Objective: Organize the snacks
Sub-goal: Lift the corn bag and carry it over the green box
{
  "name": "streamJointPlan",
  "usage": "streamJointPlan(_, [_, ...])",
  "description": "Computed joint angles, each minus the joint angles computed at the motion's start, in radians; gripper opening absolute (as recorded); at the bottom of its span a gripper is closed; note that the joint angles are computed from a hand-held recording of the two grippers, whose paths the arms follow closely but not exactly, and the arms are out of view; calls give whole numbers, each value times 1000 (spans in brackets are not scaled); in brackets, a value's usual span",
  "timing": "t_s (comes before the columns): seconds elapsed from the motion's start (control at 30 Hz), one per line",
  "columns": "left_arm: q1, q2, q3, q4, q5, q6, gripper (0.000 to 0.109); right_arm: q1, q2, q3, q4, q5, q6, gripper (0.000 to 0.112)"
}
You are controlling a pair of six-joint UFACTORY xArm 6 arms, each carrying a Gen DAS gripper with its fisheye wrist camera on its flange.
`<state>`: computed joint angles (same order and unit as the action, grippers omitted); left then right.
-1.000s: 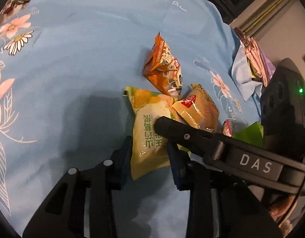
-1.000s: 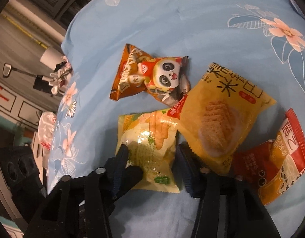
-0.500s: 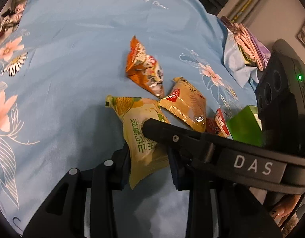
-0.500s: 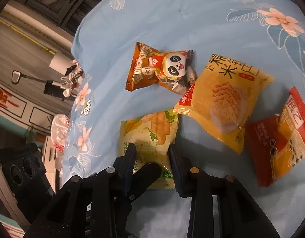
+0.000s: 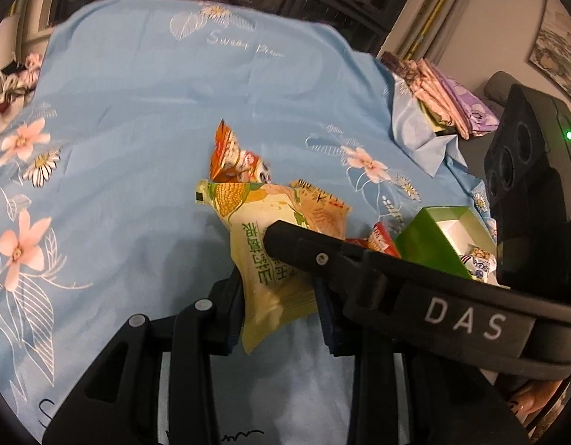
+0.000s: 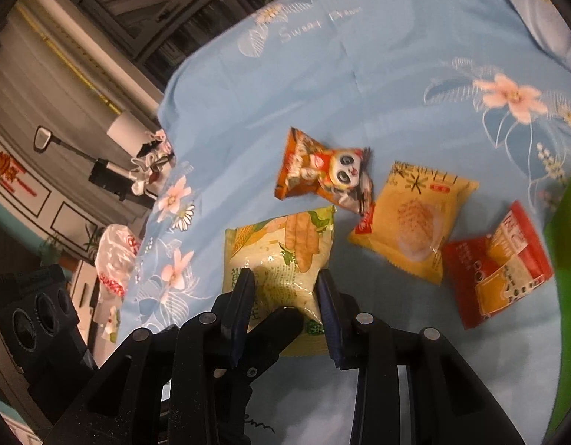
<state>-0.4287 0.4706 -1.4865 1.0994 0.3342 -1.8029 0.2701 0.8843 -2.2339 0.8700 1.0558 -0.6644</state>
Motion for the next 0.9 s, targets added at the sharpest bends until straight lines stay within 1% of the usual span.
streamJointPlan(0.1, [-9, -14, 5, 74, 16, -56, 32, 9, -69, 102, 28, -60, -67, 38])
streamJointPlan(0.23, [-20, -30, 11, 175, 30, -134, 32, 11, -132, 199, 87, -116, -136, 38])
streamJointPlan(0.33, [-31, -27, 1, 225, 33, -161, 32, 9, -179, 274, 131, -171, -189, 38])
streamJointPlan(0.5, [-39, -17, -22, 297, 32, -223, 32, 6, -221, 326, 142, -214, -226, 38])
streamJointPlan(0.63, [-42, -32, -8, 360, 37, -285, 33, 9, -245, 356, 153, -237, -255, 38])
streamJointPlan(0.8, [-50, -39, -7, 356, 54, -286, 33, 10, -260, 367, 146, -232, -267, 38])
streamJointPlan(0.9, [-58, -42, -13, 366, 61, -287, 33, 9, -283, 393, 150, -247, -282, 38])
